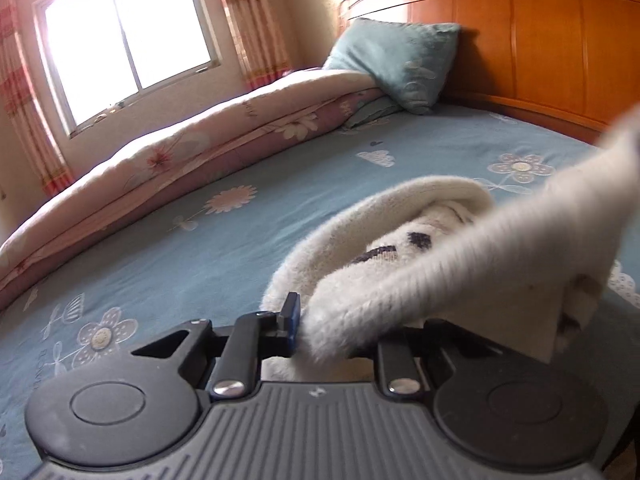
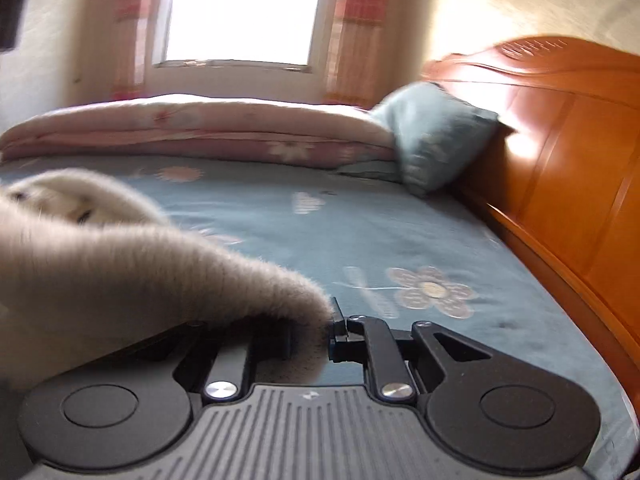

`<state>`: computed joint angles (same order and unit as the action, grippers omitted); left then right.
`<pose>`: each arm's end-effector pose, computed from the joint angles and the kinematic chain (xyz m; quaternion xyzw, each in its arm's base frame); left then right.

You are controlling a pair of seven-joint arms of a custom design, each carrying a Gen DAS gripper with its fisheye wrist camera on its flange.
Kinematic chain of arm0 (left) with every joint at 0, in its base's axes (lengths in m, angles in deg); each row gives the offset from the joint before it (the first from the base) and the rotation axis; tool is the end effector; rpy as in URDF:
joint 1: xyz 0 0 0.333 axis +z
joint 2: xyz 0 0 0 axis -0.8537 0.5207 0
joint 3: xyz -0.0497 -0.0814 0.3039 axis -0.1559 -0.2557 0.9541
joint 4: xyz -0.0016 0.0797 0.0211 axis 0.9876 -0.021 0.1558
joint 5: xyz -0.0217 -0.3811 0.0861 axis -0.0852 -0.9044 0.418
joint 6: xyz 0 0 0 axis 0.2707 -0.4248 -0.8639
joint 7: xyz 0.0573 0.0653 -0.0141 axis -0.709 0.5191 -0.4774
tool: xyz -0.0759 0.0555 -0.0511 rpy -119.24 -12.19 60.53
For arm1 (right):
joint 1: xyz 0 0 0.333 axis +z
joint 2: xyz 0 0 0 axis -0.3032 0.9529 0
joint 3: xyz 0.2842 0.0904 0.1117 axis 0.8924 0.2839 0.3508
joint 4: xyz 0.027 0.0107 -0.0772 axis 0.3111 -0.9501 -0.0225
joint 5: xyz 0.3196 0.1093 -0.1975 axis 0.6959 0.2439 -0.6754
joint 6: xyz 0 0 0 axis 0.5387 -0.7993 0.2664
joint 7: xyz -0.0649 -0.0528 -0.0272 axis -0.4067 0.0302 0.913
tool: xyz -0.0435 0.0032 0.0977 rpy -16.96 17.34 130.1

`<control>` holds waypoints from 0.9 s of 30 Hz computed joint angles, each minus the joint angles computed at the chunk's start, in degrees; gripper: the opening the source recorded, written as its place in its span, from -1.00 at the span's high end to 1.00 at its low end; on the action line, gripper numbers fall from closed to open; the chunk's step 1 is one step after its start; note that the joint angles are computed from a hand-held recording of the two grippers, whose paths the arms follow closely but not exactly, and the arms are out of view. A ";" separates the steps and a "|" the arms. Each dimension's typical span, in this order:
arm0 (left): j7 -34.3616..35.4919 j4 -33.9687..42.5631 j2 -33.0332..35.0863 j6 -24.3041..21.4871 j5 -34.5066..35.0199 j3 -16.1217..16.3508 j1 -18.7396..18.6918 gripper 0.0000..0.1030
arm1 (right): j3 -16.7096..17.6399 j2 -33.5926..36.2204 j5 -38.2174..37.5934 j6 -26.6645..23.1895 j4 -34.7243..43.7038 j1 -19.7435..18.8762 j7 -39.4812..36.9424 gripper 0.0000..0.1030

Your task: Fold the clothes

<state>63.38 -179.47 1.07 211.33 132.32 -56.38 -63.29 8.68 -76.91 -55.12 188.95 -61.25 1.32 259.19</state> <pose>0.4195 -0.2977 0.5424 -0.4962 0.7307 -0.2897 0.3688 0.4457 0.3080 0.5094 -0.6678 0.5429 -0.3456 0.3740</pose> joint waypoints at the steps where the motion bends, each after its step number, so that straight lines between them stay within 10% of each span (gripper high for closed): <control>1: 0.06 0.95 1.01 0.31 0.19 -0.28 -0.07 0.63 | -0.30 0.10 0.88 -1.29 0.31 -0.34 0.55 0.64; 10: -4.07 16.91 16.21 -4.29 6.43 2.90 -2.98 0.63 | -2.92 9.40 9.85 -5.60 7.81 0.97 -8.06 0.47; 20: 0.13 42.84 38.27 -13.45 3.99 11.30 -9.69 0.62 | -5.67 7.90 4.40 8.31 5.77 0.75 -5.80 -0.41; 27: 2.72 59.21 51.33 -21.49 -5.45 15.90 -13.17 0.62 | -4.21 3.61 -3.27 14.04 -0.26 -1.25 2.15 -0.45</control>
